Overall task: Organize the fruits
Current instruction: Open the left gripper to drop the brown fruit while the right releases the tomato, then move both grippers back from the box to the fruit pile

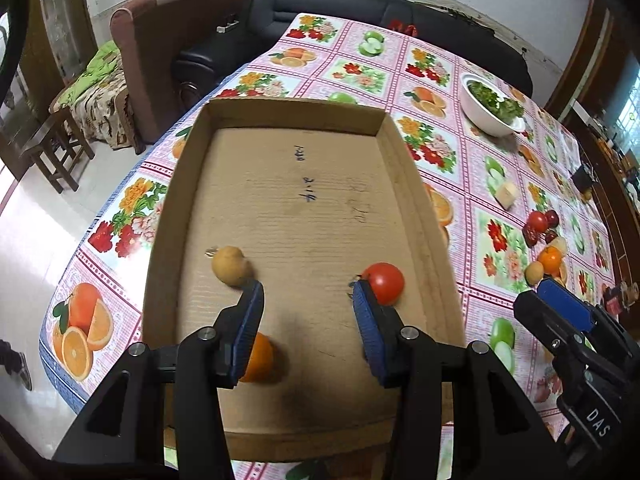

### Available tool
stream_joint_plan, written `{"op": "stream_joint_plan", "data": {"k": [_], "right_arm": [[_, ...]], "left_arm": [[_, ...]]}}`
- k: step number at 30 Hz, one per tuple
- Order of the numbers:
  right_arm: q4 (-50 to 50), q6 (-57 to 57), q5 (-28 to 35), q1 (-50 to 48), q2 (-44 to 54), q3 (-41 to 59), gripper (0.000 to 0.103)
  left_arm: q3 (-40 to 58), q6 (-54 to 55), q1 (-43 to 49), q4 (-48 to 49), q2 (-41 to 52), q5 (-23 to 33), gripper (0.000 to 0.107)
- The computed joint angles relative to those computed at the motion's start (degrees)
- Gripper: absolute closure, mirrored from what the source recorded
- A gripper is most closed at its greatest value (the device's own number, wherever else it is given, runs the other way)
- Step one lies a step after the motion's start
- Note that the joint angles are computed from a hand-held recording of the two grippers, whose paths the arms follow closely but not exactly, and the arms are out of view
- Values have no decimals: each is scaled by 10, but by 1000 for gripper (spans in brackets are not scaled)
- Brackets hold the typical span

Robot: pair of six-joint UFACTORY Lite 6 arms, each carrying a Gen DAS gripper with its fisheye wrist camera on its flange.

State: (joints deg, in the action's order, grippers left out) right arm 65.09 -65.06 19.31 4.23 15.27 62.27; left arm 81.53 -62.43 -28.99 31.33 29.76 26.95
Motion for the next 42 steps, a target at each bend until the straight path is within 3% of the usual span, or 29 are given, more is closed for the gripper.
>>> {"op": "stream_joint_plan", "data": {"k": [21,42], "right_arm": [[56,-89,50,-139,-62,-72,52],[71,-138,85,-263,-41,-79,52]], "left_arm": [[75,-3,-68,5,34,49,62],[226,87,-125,-85,133,70,62]]}}
